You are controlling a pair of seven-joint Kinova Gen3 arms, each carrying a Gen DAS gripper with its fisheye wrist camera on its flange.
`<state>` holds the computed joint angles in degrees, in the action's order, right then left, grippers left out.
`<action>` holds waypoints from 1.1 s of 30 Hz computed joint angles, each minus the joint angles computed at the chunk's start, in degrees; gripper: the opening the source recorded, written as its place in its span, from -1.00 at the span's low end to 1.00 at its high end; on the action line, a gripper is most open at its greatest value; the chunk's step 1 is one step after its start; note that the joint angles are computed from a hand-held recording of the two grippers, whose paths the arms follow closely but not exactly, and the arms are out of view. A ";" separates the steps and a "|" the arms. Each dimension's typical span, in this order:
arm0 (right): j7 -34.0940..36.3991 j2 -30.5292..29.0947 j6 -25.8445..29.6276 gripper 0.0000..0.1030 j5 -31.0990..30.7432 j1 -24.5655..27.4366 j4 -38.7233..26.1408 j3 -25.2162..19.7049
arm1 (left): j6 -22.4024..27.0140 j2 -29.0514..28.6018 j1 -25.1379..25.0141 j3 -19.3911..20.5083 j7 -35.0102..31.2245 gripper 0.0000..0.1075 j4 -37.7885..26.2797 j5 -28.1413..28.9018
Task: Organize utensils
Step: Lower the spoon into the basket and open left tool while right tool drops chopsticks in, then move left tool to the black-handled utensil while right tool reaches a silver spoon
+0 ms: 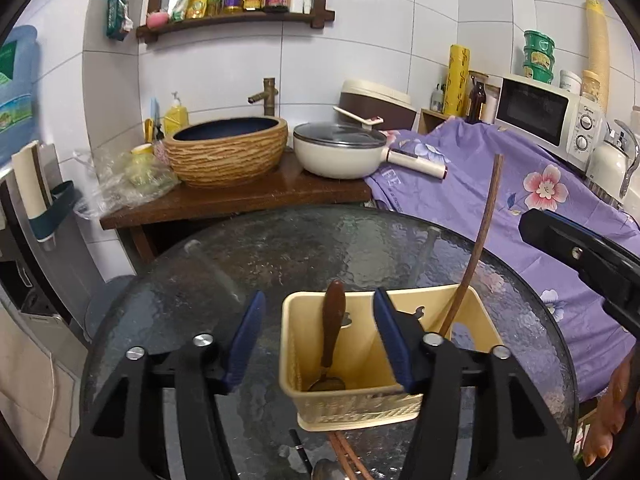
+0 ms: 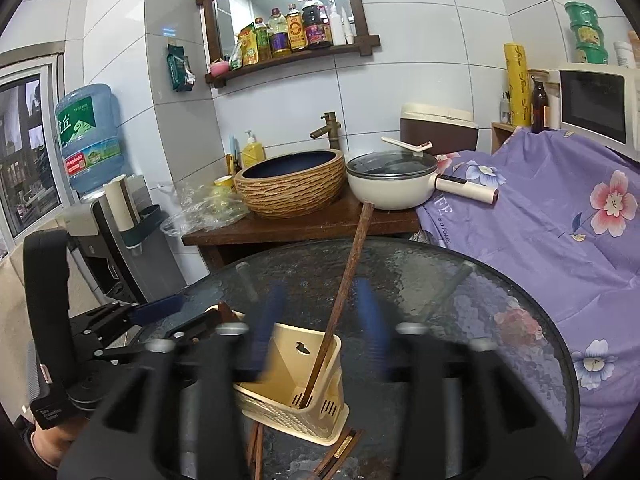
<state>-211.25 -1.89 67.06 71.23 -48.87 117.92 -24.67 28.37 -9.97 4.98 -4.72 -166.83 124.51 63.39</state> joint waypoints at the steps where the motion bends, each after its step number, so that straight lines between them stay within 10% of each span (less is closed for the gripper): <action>1: -1.31 0.23 2.31 0.23 0.43 -0.72 0.27 -0.87 | 0.20 -0.73 -0.11 -1.04 -1.71 0.29 0.82 1.53; 9: -6.32 -1.00 4.49 0.23 -2.97 -4.67 3.28 -4.15 | 7.00 -5.33 -6.16 -7.37 -11.59 0.79 6.64 7.50; 26: -16.12 5.95 -2.53 0.24 -11.10 -12.55 8.28 -2.24 | 11.11 -3.44 -15.36 -9.63 -19.81 0.76 14.83 1.80; 33: -17.61 7.97 -6.05 0.22 -11.84 -12.95 9.77 -0.22 | 10.92 0.06 -17.29 -7.11 -20.68 0.44 16.24 1.35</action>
<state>-228.86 6.08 61.01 59.39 -61.82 127.70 -24.88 39.29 -9.91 -12.31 -11.83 -187.51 140.74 64.74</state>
